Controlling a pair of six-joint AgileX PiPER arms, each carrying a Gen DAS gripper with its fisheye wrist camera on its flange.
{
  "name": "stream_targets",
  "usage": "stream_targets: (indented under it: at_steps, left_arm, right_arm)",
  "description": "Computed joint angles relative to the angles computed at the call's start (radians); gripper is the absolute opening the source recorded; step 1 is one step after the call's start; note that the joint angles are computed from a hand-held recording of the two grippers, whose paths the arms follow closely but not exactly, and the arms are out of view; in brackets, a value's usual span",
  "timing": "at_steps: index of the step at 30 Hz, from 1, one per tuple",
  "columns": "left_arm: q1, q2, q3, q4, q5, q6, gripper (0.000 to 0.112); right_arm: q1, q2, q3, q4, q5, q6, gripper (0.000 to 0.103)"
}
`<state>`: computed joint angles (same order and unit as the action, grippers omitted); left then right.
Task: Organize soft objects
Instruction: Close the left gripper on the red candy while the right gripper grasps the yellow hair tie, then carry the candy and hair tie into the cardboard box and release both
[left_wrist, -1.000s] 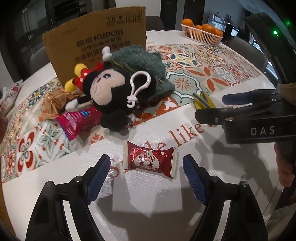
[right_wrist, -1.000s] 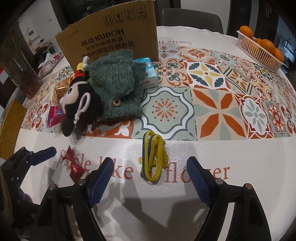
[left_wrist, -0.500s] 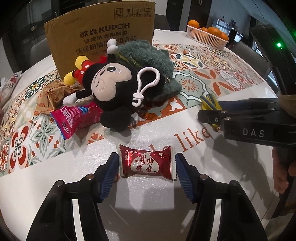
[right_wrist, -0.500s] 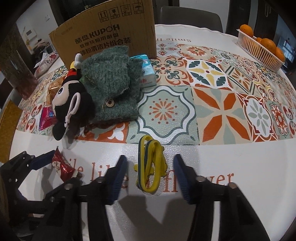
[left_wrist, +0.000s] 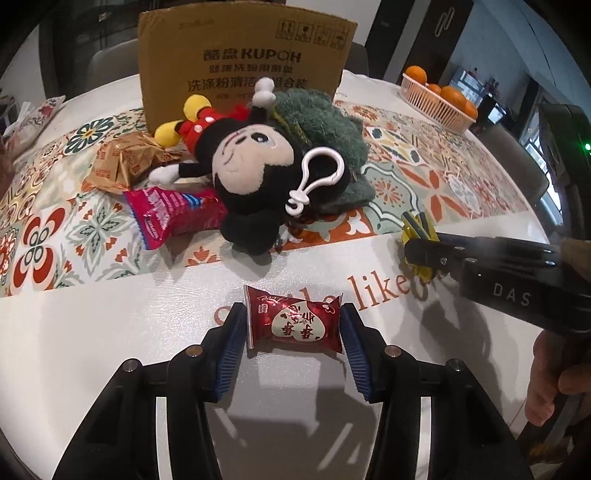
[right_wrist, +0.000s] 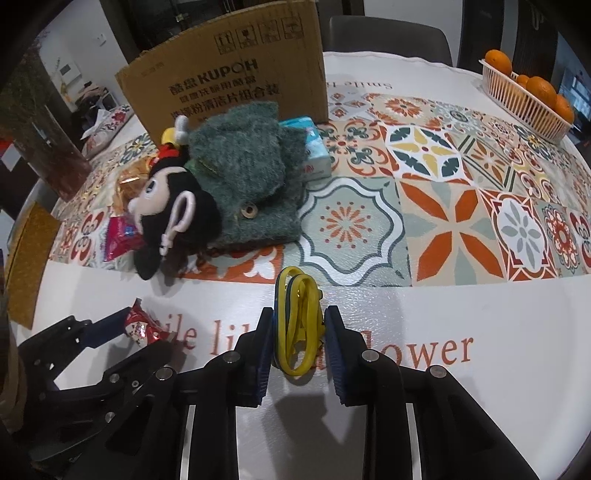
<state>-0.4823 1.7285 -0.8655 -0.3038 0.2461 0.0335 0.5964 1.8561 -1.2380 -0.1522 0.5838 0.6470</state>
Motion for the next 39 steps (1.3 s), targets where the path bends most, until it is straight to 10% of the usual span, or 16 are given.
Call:
stream_targets:
  at_steps: [23, 39]
  left_arm:
    - [-0.032, -0.245, -0.09, 0.629, 0.131, -0.67, 0.05]
    - [0.001, -0.243, -0.268, 0.835, 0.158, -0.79, 0.051]
  right_arm:
    - [0.049, -0.134, -0.116, -0.085, 0.042, 0.025, 0.029]
    - [0.043, -0.113, -0.303, -0.216, 0.041, 0.072, 0.029]
